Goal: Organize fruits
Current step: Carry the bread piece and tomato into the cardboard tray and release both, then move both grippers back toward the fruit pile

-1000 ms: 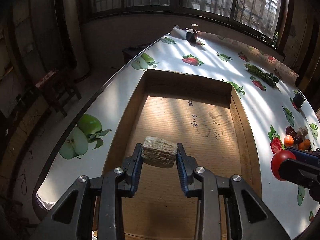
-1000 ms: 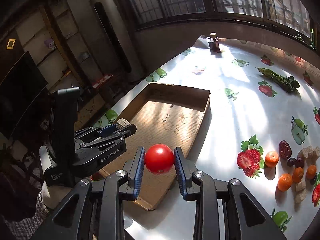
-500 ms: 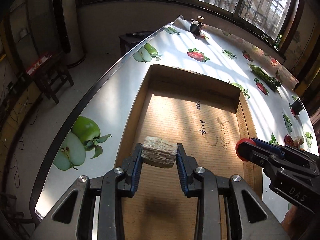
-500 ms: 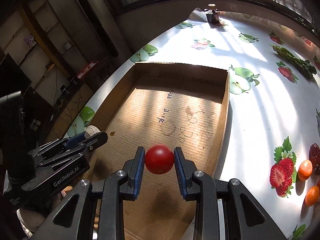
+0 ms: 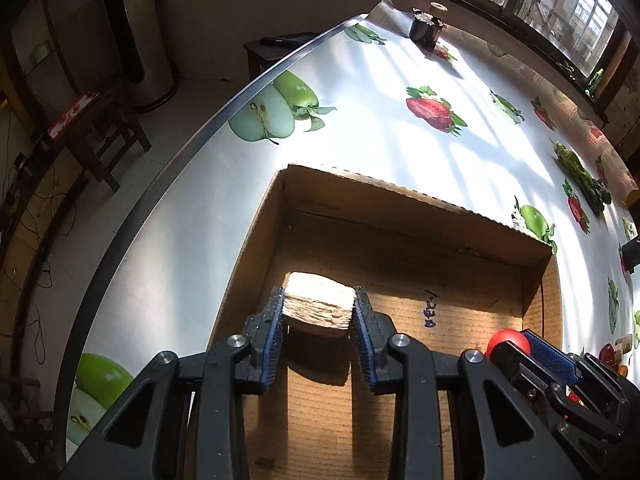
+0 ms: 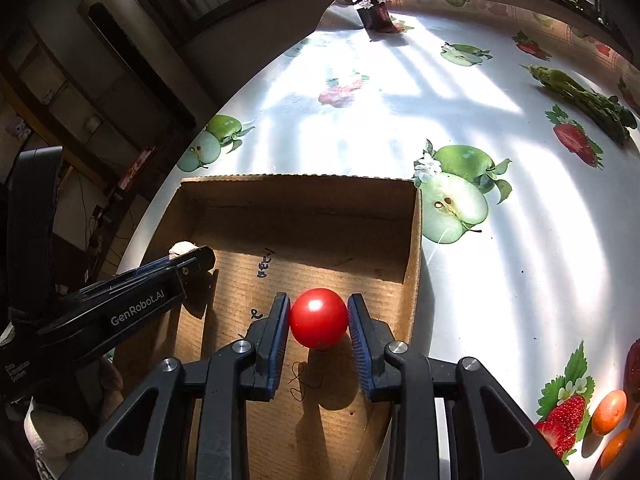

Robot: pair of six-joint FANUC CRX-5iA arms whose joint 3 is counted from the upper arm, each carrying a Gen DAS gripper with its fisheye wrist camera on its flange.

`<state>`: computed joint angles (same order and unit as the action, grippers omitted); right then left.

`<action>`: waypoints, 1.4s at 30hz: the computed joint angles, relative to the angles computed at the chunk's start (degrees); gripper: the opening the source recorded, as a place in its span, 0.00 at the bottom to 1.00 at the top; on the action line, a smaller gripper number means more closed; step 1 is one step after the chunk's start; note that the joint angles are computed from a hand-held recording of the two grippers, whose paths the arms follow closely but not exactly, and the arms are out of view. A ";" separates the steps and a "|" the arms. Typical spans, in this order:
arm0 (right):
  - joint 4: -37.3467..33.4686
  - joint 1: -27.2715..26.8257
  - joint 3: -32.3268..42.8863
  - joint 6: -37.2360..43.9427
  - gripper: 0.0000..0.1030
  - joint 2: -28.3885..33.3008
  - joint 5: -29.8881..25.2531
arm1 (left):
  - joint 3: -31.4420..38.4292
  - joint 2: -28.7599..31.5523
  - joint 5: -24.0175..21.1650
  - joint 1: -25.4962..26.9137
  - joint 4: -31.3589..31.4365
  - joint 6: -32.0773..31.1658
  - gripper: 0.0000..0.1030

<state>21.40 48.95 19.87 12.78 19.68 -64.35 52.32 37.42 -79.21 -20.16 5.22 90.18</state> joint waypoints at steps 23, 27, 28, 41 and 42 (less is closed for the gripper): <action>25.04 12.65 -19.78 -17.82 0.86 -17.94 -8.43 | -22.88 -20.30 16.16 0.10 9.13 -5.84 0.61; 29.45 20.22 -28.10 -25.25 0.94 -27.50 -16.14 | -30.67 -26.25 21.67 -2.53 14.06 -10.50 0.68; 29.42 22.34 -29.15 -26.92 0.95 -29.25 -19.78 | -32.15 -27.12 22.61 -3.39 15.32 -11.73 0.69; 15.19 40.66 -43.22 -51.45 0.40 -45.80 -44.86 | -33.67 -21.79 19.41 -17.79 17.69 -18.88 0.63; 15.25 41.16 -44.20 -52.26 0.40 -46.47 -44.51 | -33.29 -21.31 19.40 -18.63 16.96 -19.17 0.61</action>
<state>36.66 90.11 -24.33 -39.48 -26.79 -108.85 19.03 16.11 -59.81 -38.80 22.18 71.01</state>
